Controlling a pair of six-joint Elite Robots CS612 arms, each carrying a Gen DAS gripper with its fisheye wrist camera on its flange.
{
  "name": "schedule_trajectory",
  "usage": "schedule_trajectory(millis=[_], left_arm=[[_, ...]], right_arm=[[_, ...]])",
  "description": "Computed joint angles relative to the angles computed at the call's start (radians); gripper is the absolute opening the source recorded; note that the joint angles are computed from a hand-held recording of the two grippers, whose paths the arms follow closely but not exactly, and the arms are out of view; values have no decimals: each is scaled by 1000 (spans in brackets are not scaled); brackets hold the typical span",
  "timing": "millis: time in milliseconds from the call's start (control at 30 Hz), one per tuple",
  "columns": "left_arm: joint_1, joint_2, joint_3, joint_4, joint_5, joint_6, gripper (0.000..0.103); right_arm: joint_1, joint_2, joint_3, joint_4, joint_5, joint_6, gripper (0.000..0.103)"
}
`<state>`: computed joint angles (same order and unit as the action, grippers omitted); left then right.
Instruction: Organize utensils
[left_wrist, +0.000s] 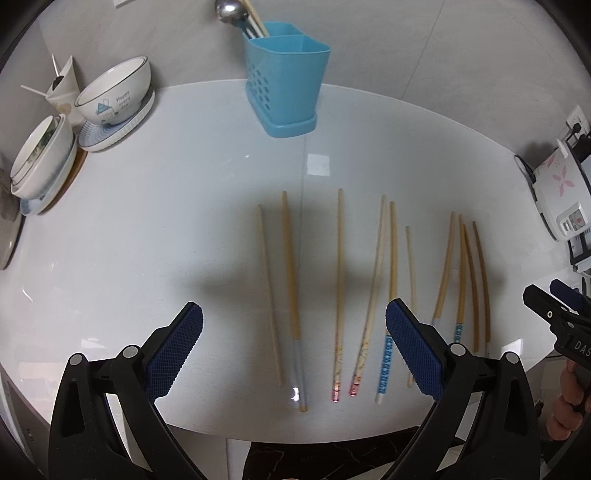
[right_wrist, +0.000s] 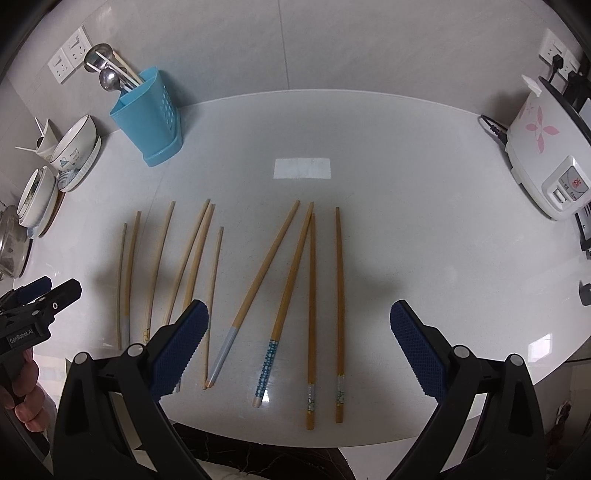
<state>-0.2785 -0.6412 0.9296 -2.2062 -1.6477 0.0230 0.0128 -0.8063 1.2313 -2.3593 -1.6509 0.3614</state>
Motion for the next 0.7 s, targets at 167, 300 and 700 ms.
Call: schedule_trajectory(millis=[167,300,700], left_arm=[[14,39,-58,59,13,-9,97],[21,76,-110,101,21,-3,95],[27,200,-297,293,1,32,82]], right_arm=[[6,34,-49,59,13,-4,87],[9,60,-88,128,22,5,77],[13,132,-198,342,63,17,50]])
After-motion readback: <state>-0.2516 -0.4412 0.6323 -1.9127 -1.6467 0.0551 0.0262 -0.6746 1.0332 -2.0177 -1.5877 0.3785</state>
